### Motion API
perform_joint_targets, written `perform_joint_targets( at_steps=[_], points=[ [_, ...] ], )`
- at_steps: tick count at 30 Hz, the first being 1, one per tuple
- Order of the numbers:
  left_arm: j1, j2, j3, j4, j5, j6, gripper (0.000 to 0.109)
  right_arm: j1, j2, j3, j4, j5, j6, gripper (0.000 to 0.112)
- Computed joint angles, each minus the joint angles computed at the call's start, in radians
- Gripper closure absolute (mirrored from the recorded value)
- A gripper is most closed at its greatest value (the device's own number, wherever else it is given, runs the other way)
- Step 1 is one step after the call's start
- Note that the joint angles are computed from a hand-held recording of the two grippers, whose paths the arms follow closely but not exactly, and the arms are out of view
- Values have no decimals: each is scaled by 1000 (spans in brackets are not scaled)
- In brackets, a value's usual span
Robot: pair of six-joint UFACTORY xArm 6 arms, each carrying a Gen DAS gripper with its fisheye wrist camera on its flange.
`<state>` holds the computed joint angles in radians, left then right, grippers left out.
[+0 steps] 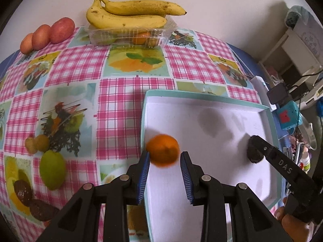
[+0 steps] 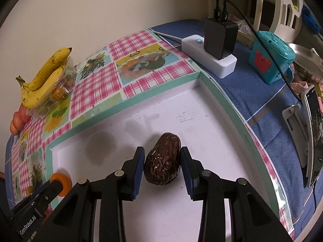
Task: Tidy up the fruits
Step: 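Carry the date and mandarin over the white tray with both tools, then open the right tool to drop the date while the left tool releases the mandarin, then move both open tools back over the remaining fruit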
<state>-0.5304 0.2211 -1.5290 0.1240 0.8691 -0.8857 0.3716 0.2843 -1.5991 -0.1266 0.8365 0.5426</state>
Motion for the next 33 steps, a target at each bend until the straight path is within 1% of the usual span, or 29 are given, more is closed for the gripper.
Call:
perform_joint_targets(
  at_steps=[3,4,5,7,8,9,10,11,12,13,14,15,17,19,22,25,29,33],
  points=[
    [-8,-49,37,22,8,-23,74,3,-8,-2,-2,16,-5,71],
    [-11,-71,55,37,14,-43,74,6,-12,-3,-7,22,-7,68],
    [-12,-99,81,51,18,-67,73,10,-17,0,-15,26,-9,67],
    [-13,-160,144,74,19,-115,68,19,-33,10,-35,42,-11,67],
    [-13,-182,166,83,22,-131,54,23,-44,20,-37,48,-13,67],
    [-17,-217,197,114,40,-168,38,27,-57,33,-34,51,-15,67],
    [-21,-239,218,138,51,-192,35,32,-71,47,-32,53,-15,67],
    [-29,-271,246,179,70,-228,34,38,-88,62,-35,59,-15,63],
    [-35,-293,264,206,88,-248,34,44,-101,73,-39,64,-15,59],
    [-40,-316,282,230,112,-267,34,52,-118,85,-42,70,-17,51],
    [-46,-341,302,253,143,-288,30,59,-134,97,-40,69,-24,51],
    [-48,-364,324,268,161,-306,23,64,-147,108,-36,65,-31,51],
    [-53,-416,372,300,197,-360,15,80,-179,136,-35,55,-46,51],
    [-57,-458,413,320,229,-400,10,104,-209,163,-65,59,-42,51],
    [-67,-508,452,343,302,-433,6,137,-244,201,-85,69,-47,50],
    [-70,-554,481,354,353,-439,6,164,-273,236,-76,62,-59,29],
    [-79,-606,501,379,432,-439,6,193,-305,274,-71,51,-64,28],
    [-84,-662,531,384,469,-437,6,219,-326,299,-73,45,-81,26]
  ],
)
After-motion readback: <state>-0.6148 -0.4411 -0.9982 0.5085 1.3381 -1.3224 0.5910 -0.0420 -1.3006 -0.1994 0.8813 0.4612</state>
